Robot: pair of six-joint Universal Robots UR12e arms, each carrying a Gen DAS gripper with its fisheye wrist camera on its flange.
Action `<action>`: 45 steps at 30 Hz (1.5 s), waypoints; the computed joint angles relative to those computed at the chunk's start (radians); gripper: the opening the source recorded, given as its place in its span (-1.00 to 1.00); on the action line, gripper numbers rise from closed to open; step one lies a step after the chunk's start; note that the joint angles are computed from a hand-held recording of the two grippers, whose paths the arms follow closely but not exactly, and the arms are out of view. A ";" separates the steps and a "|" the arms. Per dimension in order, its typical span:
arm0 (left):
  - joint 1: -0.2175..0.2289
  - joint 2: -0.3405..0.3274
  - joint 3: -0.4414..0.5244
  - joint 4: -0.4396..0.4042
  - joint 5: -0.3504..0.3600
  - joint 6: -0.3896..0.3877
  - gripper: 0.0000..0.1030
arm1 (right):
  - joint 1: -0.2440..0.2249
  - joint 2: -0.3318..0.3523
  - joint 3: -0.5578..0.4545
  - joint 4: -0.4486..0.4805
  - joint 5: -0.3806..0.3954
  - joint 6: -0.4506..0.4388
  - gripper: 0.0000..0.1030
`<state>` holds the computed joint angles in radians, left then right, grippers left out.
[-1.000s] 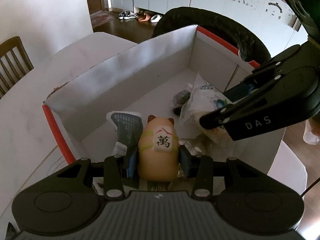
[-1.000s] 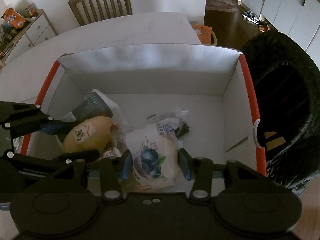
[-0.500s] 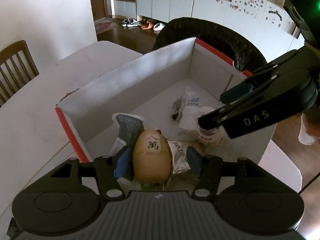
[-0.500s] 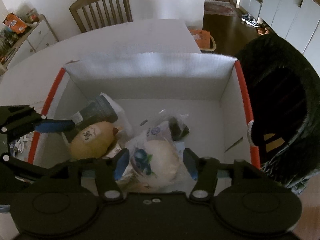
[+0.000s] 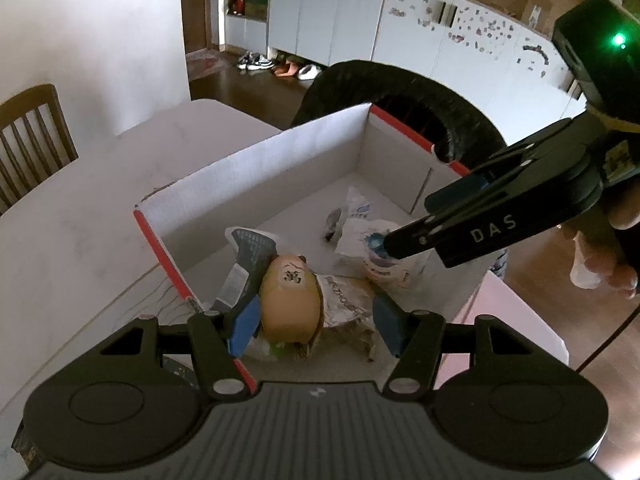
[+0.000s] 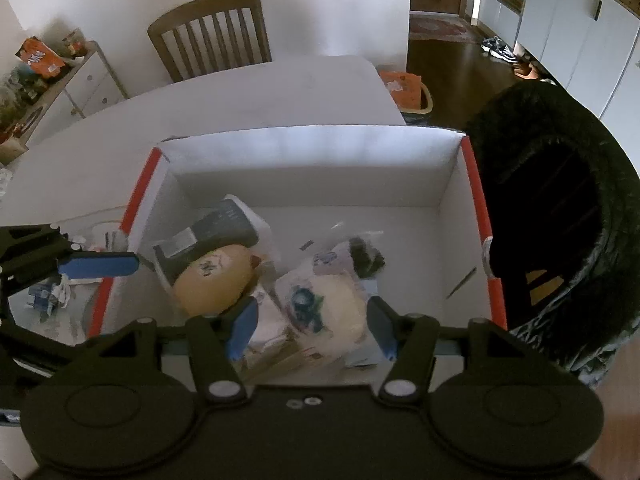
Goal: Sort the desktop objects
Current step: 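Lower the figurine into the shoebox and open the left tool while the right tool releases the bread bag, then withdraw both tools from the shoebox back to the snack pile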
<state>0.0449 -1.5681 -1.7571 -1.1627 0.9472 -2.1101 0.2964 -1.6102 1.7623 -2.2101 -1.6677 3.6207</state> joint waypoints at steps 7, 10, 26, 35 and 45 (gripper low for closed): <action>0.038 0.015 0.009 -0.060 -0.041 0.030 0.18 | 0.028 0.000 -0.014 0.002 -0.009 0.010 0.21; 0.054 0.024 0.007 -0.081 -0.052 0.050 0.18 | 0.039 0.001 -0.020 0.005 -0.014 0.014 0.21; 0.139 0.049 0.007 -0.190 -0.100 0.128 0.46 | 0.102 0.016 -0.030 -0.049 -0.048 0.098 0.49; 0.201 0.061 -0.011 -0.200 -0.131 0.131 0.60 | 0.147 0.054 -0.066 -0.097 -0.057 0.096 0.53; 0.264 0.058 -0.022 -0.167 -0.104 0.125 0.82 | 0.177 0.123 -0.148 -0.090 -0.021 0.039 0.56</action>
